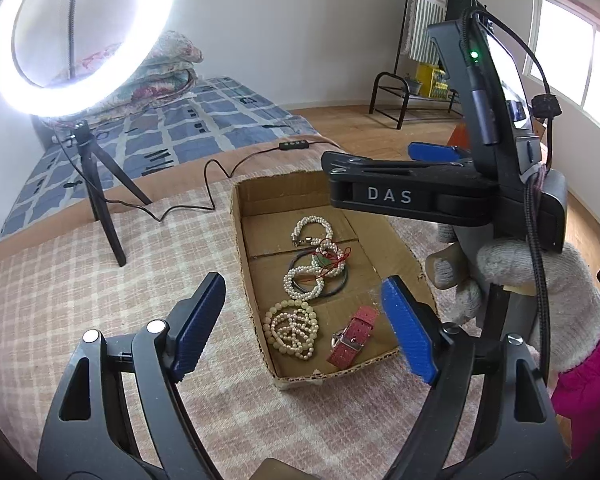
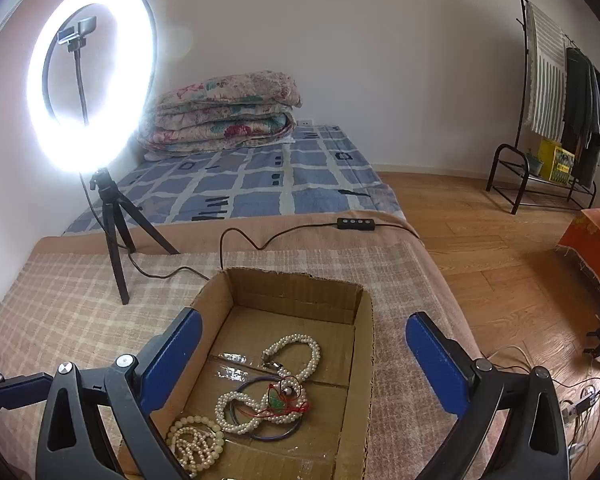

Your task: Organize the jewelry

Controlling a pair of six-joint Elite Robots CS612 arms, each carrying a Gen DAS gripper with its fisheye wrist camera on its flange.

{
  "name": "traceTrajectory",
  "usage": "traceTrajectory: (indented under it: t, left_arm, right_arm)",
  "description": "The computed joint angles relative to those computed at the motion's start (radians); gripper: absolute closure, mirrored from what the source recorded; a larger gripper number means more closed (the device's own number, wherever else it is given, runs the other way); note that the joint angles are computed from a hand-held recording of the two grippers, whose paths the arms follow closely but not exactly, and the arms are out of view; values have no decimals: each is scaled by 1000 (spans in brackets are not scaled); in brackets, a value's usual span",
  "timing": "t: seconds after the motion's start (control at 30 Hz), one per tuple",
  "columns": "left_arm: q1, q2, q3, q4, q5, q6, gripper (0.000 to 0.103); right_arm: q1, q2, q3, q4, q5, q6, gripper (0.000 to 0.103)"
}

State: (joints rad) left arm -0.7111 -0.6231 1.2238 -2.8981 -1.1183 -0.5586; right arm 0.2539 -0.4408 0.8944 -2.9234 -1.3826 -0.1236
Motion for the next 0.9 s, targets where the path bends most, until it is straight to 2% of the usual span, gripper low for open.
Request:
traceTrajectory:
  t: [0.57, 0.7, 0.9]
  left_arm:
    - [-51, -115, 149, -98, 109, 23, 19]
    - [-63, -139, 189, -130, 135, 16, 12]
    - [-81, -169, 244, -167, 174, 23, 11]
  right_arm:
    - [9, -150, 224, -140, -29, 0, 0]
    - [10, -188, 289, -181, -34, -4, 0]
    - [13, -226, 359, -227, -35, -12, 0]
